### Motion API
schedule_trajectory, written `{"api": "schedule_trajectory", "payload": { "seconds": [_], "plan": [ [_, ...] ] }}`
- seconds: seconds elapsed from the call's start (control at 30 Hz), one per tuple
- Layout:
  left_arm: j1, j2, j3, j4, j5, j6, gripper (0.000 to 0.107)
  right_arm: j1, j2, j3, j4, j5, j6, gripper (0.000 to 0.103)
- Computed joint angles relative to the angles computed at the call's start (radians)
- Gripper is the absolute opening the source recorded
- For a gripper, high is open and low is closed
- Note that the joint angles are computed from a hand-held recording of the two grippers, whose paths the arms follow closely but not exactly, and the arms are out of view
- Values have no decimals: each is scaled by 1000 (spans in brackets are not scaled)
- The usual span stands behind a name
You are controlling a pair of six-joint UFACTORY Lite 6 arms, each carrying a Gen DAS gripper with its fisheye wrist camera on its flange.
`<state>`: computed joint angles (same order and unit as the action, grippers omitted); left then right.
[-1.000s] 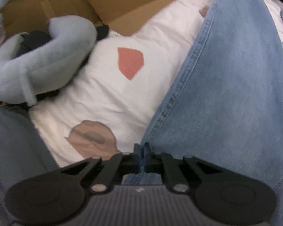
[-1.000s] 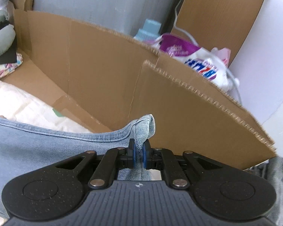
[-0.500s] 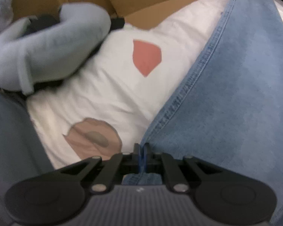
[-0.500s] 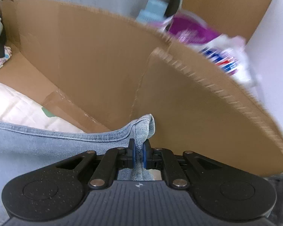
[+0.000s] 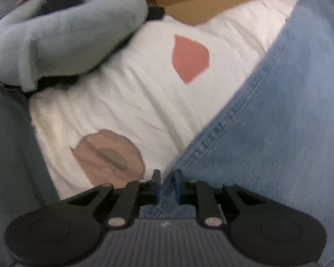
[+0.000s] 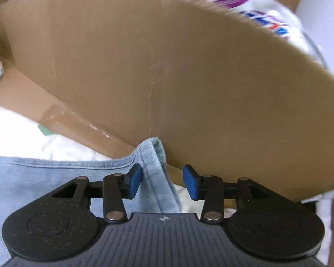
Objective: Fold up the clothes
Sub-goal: 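Open both grippers and lay the jeans leg flat on the duvet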
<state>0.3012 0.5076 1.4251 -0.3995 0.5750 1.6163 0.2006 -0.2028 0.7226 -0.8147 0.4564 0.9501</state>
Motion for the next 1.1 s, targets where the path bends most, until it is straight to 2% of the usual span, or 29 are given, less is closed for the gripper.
{"api": "schedule_trajectory", "payload": {
  "seconds": [0.17, 0.5, 0.67, 0.73, 0.8, 0.93, 1.1],
  "plan": [
    [-15, -71, -36, -43, 35, -29, 15, -16, -163, -52, 102, 41, -100, 51],
    [-116, -306, -305, -198, -47, -130, 15, 27, -386, -186, 210, 169, -136, 51],
    [-156, -434, -515, -468, -151, -2, 15, 27, -475, -289, 276, 175, -123, 51],
    [-174, -482, -599, -601, -162, 73, 15, 39, -498, -334, 292, 174, -92, 51],
    [-196, -506, -650, -627, -161, 47, 15, 57, -521, -373, 303, 183, -65, 51],
    [-241, -559, -740, -649, -166, 80, 15, 52, -510, -424, 298, 122, -13, 51],
    [-282, -562, -793, -688, -202, 117, 15, 16, -414, -435, 261, 13, 59, 51]
  ]
}}
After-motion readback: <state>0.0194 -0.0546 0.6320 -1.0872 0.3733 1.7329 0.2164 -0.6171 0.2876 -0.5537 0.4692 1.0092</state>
